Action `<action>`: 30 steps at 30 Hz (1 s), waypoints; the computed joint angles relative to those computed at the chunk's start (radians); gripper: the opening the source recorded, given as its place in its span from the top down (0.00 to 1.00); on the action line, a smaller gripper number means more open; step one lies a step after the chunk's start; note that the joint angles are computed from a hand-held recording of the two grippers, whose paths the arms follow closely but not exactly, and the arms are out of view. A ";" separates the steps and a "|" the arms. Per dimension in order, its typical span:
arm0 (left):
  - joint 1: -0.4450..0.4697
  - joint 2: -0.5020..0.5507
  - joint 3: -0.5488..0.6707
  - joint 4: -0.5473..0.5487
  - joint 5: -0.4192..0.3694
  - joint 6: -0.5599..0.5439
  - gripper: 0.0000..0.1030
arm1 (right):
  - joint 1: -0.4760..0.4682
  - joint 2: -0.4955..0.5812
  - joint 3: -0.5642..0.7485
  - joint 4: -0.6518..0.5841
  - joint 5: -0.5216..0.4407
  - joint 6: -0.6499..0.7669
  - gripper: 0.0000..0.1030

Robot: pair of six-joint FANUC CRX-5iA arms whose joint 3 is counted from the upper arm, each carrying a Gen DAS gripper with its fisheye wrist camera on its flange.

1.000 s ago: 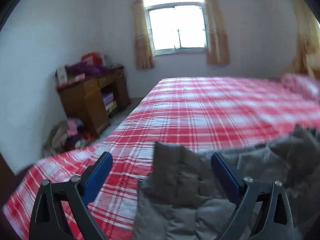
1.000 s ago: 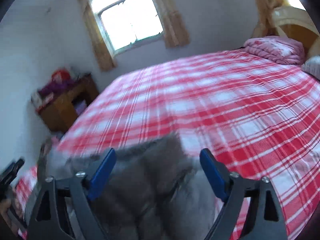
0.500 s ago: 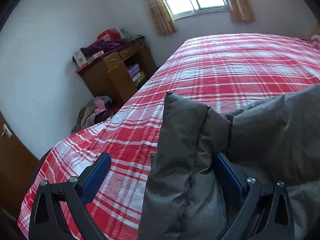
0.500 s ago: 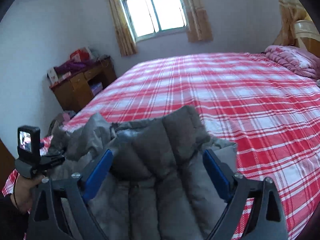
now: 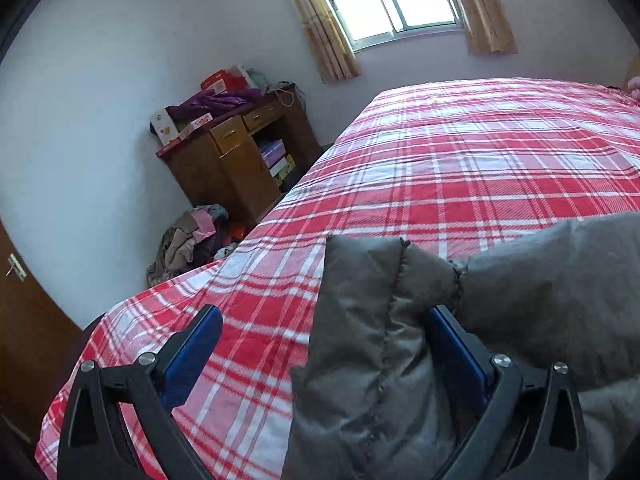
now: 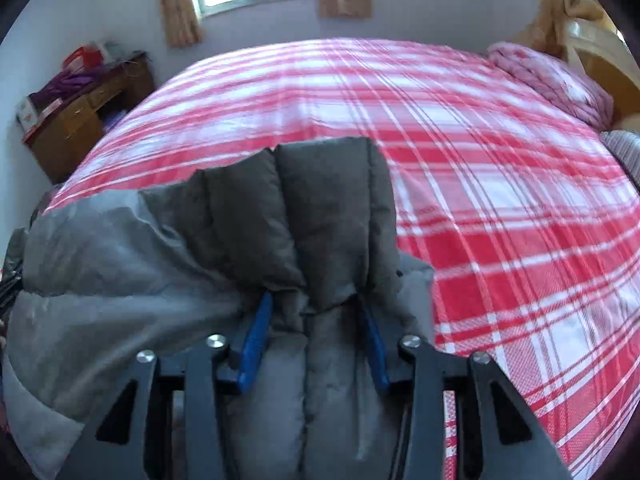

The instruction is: Fold large clothes

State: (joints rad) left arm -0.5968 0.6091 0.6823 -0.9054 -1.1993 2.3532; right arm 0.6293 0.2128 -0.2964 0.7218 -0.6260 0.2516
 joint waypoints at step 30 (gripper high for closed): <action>-0.016 0.150 0.210 0.107 -0.030 -0.063 0.01 | -0.011 0.118 0.046 0.240 0.207 -0.184 0.26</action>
